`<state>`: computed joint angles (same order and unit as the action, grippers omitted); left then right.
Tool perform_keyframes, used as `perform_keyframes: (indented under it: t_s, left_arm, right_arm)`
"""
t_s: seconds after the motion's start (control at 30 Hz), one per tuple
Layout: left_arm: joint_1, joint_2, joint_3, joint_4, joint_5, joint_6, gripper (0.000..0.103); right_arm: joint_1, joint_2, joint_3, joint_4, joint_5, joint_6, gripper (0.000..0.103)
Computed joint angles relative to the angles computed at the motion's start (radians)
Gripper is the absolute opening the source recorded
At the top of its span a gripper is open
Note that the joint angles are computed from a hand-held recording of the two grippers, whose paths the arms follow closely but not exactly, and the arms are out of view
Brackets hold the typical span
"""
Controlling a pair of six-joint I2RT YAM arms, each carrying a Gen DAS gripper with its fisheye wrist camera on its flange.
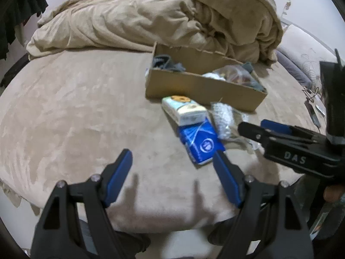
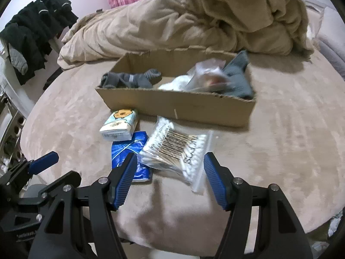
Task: Organize objects
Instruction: 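Grasp the blue tissue pack with the left tool while the right grasps cotton balls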
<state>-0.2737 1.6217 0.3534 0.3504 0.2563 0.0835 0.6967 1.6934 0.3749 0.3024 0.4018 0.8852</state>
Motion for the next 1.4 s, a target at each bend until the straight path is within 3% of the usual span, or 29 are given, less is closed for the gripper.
perform_keyframes:
  t_s: [0.23,0.47,0.57,0.63,0.7,0.8,0.87,0.93,0.97,1.03,1.07,1.23,1.4]
  left_arm:
    - [0.003,0.108,0.052,0.039,0.009,-0.011,0.078]
    - [-0.076,0.255,0.142,0.058,-0.005,-0.037,0.079]
    - [-0.107,0.319,0.176,0.061,-0.007,-0.052,0.078]
    - [-0.126,0.343,0.19,0.065,-0.004,-0.062,0.078]
    - [-0.143,0.353,0.199,0.072,-0.005,-0.071,0.079]
    - [-0.164,0.37,0.222,0.073,-0.011,-0.087,0.079]
    - [-0.174,0.376,0.233,0.074,-0.019,-0.095,0.078]
    - [-0.184,0.384,0.234,0.095,-0.032,-0.099,0.078]
    - [-0.19,0.384,0.232,0.1,-0.041,-0.103,0.075]
    - [-0.198,0.383,0.227,0.114,-0.06,-0.108,0.059]
    - [-0.198,0.379,0.223,0.117,-0.061,-0.105,0.056]
    - [-0.2,0.34,0.193,0.14,-0.083,-0.097,0.03]
    - [-0.209,0.287,0.143,0.166,-0.088,-0.093,0.017]
  right_arm:
    - [-0.107,0.139,0.04,0.123,-0.069,-0.041,0.068]
    - [-0.173,0.252,0.038,0.197,-0.076,-0.034,0.093]
    - [-0.237,0.288,-0.017,0.345,-0.172,-0.06,0.094]
    - [-0.246,0.285,-0.028,0.371,-0.179,-0.075,0.094]
    - [-0.258,0.292,-0.033,0.413,-0.206,-0.107,0.093]
    - [-0.288,0.304,-0.042,0.479,-0.271,-0.15,0.084]
    - [-0.317,0.323,-0.058,0.551,-0.329,-0.17,0.07]
    - [-0.33,0.323,-0.058,0.555,-0.346,-0.177,0.065]
    - [-0.318,0.325,-0.064,0.567,-0.338,-0.168,0.061]
    - [-0.315,0.31,-0.083,0.578,-0.333,-0.166,0.056]
    - [-0.314,0.299,-0.091,0.579,-0.332,-0.166,0.054]
    - [-0.265,0.171,-0.14,0.517,-0.244,-0.165,0.048]
    - [-0.206,0.019,-0.187,0.429,-0.157,-0.139,0.047]
